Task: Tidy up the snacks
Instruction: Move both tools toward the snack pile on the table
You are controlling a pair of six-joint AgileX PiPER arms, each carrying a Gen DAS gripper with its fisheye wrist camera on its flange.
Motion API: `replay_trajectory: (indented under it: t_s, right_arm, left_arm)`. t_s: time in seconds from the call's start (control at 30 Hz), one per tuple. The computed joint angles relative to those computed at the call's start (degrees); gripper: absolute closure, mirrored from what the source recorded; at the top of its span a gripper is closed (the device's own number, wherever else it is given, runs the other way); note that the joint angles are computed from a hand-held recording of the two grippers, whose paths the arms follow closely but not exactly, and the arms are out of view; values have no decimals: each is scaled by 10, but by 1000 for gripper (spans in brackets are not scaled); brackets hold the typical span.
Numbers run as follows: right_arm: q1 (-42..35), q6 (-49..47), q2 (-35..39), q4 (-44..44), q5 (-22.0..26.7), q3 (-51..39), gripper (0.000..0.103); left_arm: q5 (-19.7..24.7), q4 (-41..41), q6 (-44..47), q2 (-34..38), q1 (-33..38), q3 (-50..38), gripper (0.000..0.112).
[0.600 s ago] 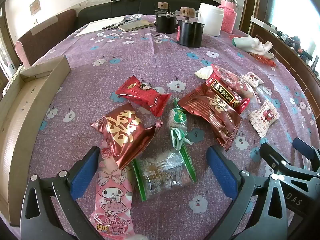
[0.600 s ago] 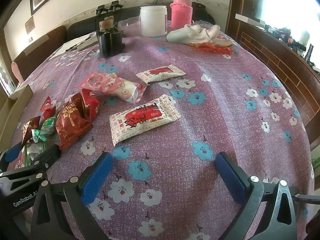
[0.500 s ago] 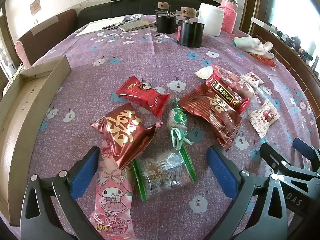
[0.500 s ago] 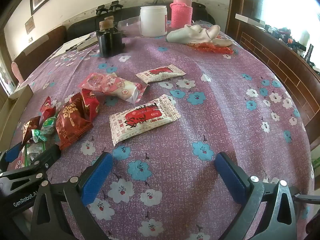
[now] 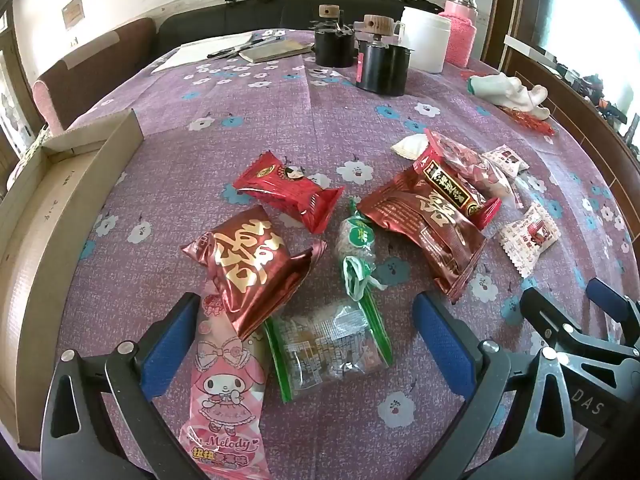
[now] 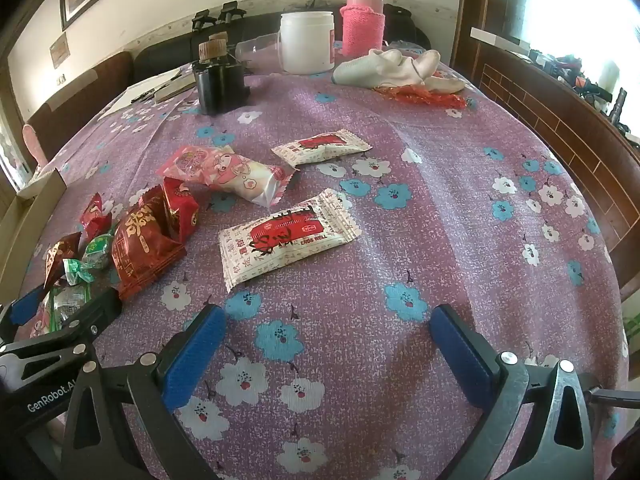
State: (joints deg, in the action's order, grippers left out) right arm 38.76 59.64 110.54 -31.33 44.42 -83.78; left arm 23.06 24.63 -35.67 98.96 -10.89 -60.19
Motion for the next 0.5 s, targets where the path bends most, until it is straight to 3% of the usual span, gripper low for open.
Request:
replay_trajectory:
  t_s: [0.2,0.4,0.5]
  right_arm:
    - [0,0,0,0,0,-1,0]
    - [0,0,0,0,0,-1,0]
    - [0,0,0,0,0,-1,0]
  left_arm:
    - [12,-14,12,-1,3,-4,9]
    - [23,-142,194,-22,26,9,9]
    - [13,-147,209,-37,26,30,9]
